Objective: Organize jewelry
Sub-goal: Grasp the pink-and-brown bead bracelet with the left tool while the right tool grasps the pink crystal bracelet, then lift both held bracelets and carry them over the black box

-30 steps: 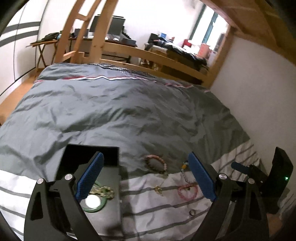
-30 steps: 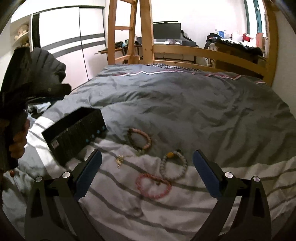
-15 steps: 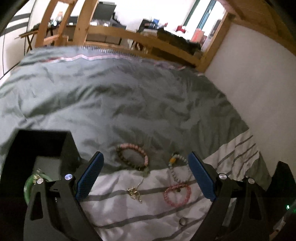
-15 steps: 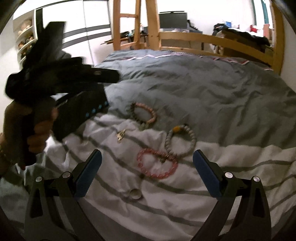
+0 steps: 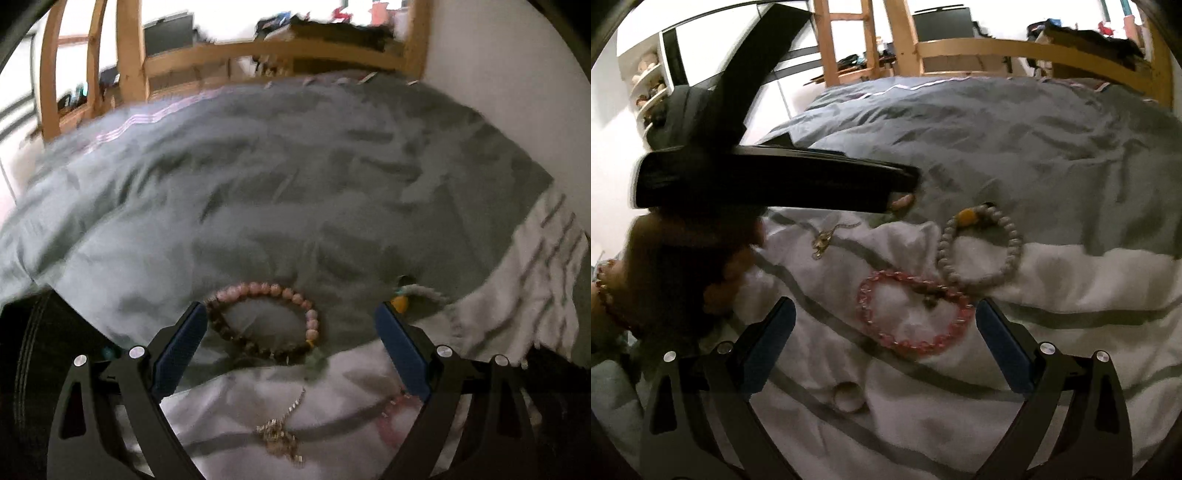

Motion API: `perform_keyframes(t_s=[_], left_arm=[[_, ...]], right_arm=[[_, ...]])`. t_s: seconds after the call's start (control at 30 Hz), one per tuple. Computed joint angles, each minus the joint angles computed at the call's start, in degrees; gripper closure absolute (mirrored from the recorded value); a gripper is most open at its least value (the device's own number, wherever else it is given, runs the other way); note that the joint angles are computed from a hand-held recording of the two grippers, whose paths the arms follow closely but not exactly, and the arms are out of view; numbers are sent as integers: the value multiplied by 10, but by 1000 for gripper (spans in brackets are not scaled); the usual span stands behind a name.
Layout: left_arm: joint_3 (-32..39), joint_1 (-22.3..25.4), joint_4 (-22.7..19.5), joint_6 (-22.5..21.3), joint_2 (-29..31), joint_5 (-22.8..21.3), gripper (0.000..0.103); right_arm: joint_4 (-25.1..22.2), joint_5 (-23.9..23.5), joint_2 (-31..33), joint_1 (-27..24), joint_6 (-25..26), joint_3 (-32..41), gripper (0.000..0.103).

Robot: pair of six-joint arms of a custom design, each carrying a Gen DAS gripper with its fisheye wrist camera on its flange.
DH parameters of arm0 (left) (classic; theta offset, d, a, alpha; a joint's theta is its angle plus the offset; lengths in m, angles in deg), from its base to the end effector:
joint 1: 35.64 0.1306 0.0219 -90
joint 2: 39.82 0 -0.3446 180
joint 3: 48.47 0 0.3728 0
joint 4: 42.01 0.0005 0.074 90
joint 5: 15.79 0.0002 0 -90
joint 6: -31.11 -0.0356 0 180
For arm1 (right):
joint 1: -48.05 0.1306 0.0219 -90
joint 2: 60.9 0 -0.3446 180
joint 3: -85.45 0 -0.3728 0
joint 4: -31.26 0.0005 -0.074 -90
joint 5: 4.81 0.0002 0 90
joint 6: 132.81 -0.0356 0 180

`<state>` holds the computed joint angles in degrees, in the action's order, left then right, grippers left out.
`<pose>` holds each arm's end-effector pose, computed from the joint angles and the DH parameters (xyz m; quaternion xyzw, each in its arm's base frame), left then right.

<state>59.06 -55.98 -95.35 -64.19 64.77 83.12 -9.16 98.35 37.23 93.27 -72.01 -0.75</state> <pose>0.5140 -0.1970 0.3990 0.2338 0.9088 -0.1167 0.3252 0.3720 0.3626 0.3669 -0.0841 0.9142 0.1469 0.3683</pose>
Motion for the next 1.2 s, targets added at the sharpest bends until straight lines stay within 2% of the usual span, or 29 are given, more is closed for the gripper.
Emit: perform_keyframes(t_s=[0.03, 0.07, 0.1, 0.13, 0.17, 0.2, 0.23, 0.3, 0.33, 0.4, 0.47, 0.63, 0.67, 1.03, 1.07, 1.13, 1.2], left_arm=[[3, 3, -6, 10, 8, 6, 13], [13, 9, -23, 22, 24, 16, 15], [15, 12, -28, 27, 29, 20, 19], [12, 16, -26, 31, 29, 25, 22], [11, 22, -24, 38, 28, 33, 31], [15, 25, -29, 46, 29, 33, 42], [21, 29, -36, 51, 31, 35, 47], [26, 37, -42, 57, 33, 44, 66], [29, 41, -46, 60, 34, 48, 70], [33, 45, -53, 66, 33, 59, 84], [35, 45, -56, 71, 30, 73, 93], [37, 44, -54, 63, 17, 92, 97], [36, 43, -54, 61, 14, 92, 97], [44, 41, -46, 59, -3, 104, 97], [45, 42, -46, 58, -4, 105, 97], [45, 42, -48, 56, -6, 105, 97], [47, 42, -52, 56, -2, 105, 97]], right_arm=[[-6, -5, 9, 1, 6, 7, 9], [-9, -9, 14, 1, 9, 11, 18], [-16, -10, 18, 0, 10, 15, 34], [-25, -10, 24, -1, 7, 22, 39], [-24, -11, 24, -3, 3, 21, 45], [-23, -14, 24, -6, -1, 20, 56], [-26, -18, 23, -9, -11, 18, 63], [-20, -26, 16, -13, -25, 10, 72], [-17, -29, 12, -15, -28, 6, 75], [-7, -32, 5, -16, -37, -2, 83], [1, -32, 0, -16, -40, -5, 88], [40, -33, -19, -16, -41, -21, 93], [48, -37, -23, -16, -41, -25, 98], [69, -34, -31, -12, -20, -31, 98], [60, -40, -26, -13, -17, -25, 98], [8, -9, -4, -6, -11, 2, 97], [-16, -32, 11, -9, -9, 15, 94]])
